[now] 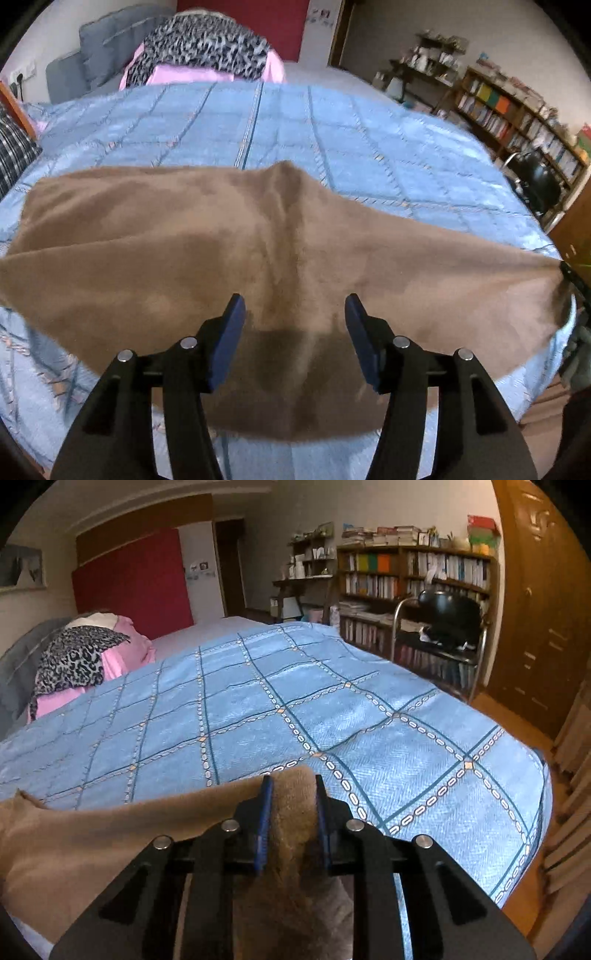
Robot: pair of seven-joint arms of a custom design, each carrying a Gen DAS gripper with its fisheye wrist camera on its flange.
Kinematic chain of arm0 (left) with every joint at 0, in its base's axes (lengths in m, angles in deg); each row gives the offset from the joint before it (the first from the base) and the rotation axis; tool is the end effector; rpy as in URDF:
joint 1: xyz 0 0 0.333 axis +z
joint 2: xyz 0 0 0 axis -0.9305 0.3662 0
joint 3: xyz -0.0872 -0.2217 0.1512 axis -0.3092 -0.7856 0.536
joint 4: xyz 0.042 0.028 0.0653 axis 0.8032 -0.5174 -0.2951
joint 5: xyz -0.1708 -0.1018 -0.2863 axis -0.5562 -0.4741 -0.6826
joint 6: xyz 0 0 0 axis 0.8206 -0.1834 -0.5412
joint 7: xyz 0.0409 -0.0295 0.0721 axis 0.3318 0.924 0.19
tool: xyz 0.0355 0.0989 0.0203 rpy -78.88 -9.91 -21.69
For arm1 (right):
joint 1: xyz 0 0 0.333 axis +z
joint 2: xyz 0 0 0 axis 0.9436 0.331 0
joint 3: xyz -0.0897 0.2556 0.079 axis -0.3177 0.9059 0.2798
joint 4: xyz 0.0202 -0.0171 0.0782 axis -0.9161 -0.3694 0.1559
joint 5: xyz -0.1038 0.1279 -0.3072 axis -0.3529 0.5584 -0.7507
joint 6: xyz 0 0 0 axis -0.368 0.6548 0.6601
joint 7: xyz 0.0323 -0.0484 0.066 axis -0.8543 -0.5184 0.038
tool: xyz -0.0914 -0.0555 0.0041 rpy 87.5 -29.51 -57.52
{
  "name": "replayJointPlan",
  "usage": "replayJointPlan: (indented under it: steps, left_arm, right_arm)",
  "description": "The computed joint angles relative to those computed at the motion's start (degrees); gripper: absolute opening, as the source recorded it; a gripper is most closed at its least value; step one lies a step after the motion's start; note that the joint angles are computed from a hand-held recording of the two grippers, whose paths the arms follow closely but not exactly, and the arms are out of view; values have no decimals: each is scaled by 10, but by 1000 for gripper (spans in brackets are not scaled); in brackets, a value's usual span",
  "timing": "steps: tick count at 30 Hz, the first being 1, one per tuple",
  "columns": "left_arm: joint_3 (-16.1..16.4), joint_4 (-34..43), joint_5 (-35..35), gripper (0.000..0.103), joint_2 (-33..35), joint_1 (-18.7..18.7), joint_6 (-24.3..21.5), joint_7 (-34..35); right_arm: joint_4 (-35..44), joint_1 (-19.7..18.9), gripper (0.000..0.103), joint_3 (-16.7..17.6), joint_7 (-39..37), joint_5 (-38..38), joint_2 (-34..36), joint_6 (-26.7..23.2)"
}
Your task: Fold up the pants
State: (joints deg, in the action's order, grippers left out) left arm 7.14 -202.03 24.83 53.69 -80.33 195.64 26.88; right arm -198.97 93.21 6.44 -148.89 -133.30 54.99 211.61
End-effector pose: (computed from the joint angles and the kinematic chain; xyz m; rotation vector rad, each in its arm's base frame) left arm 0.4829 -0.2295 0.4956 -1.7804 2.0987 -0.7989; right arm 0.3637 0.2516 0.4832 -1.1274 2.1926 -1.0465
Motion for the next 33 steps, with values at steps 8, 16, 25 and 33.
replayJointPlan:
  steps: [8, 16, 25, 33]
  left_arm:
    - [9, 35, 22, 60, 61, -11, -38, 0]
    - [12, 122, 1, 66, 112, -23, -41, 22]
    - [43, 337, 37, 65, 261, -60, -136, -6]
    - [64, 391, 77, 71, 314, -83, -155, -26]
  right_arm:
    - [10, -7, 41, -21, -41, 16, 49, 9]
    - [41, 33, 45, 23, -24, -2, 40, -123]
    - [12, 57, 46, 13, 13, 15, 21, -20]
    - [-39, 49, 46, -4, 23, 49, 27, 50]
